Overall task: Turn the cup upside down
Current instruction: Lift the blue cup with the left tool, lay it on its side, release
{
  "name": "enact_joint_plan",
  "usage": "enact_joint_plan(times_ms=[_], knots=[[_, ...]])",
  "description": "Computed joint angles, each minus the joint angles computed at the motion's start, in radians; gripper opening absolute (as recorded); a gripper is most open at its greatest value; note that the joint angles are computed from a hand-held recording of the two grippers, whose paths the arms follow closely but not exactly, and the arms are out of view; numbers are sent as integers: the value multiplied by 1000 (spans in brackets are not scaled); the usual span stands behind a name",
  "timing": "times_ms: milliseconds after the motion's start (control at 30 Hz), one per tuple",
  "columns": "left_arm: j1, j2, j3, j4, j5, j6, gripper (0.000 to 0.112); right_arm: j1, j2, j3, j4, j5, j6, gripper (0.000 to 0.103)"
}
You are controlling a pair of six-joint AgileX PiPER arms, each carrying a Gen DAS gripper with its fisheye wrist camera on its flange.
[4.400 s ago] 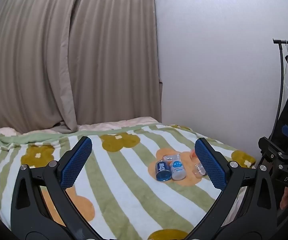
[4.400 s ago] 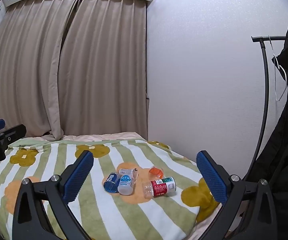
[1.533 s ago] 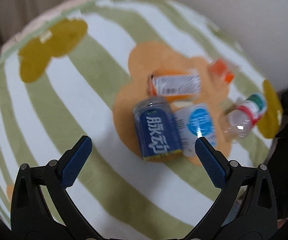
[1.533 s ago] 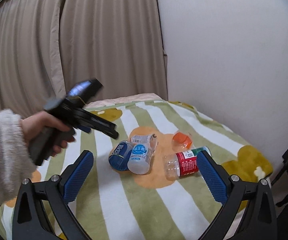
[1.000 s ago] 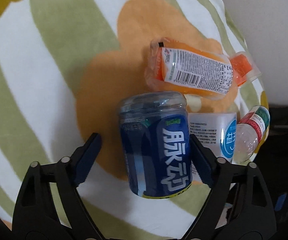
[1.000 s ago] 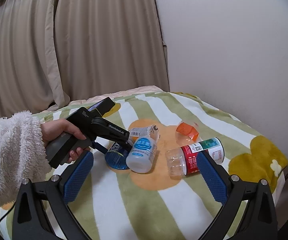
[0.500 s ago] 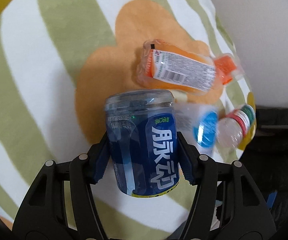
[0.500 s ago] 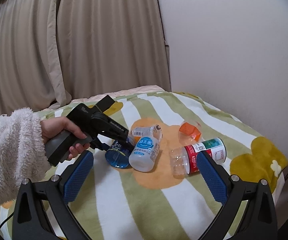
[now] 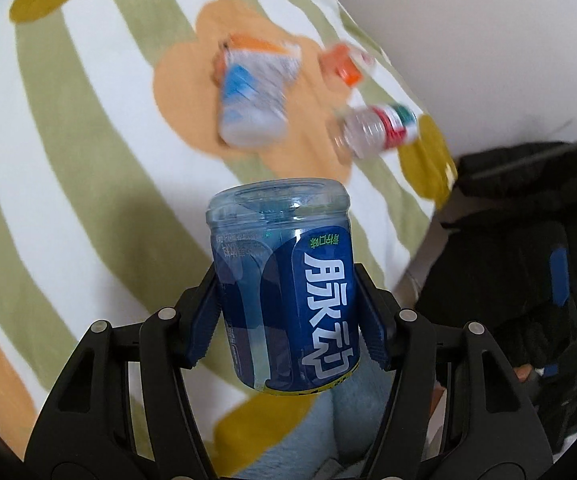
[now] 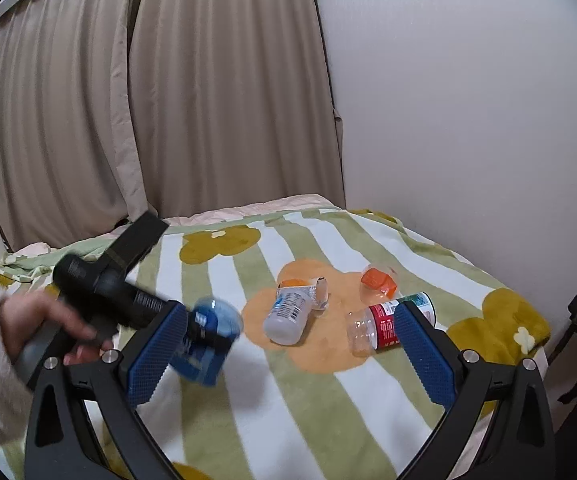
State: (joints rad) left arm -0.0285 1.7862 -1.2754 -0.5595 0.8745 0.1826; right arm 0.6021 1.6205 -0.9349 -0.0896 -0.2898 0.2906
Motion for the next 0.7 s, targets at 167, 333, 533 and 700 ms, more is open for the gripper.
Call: enact_joint_plan(times_ms=[167, 333, 533, 700], knots=[[-46, -12, 122, 24, -138, -51, 58, 17, -67, 54, 62, 7, -68, 103], [-55, 27, 163, 35, -215, -85, 58, 23, -130, 104, 148, 19, -174, 103], [-79, 24, 187, 135, -246, -178, 61, 16, -163, 136, 171, 17, -192, 103], [-103, 22, 182, 252, -257, -286, 103, 11, -171, 148, 112, 13, -124, 103]])
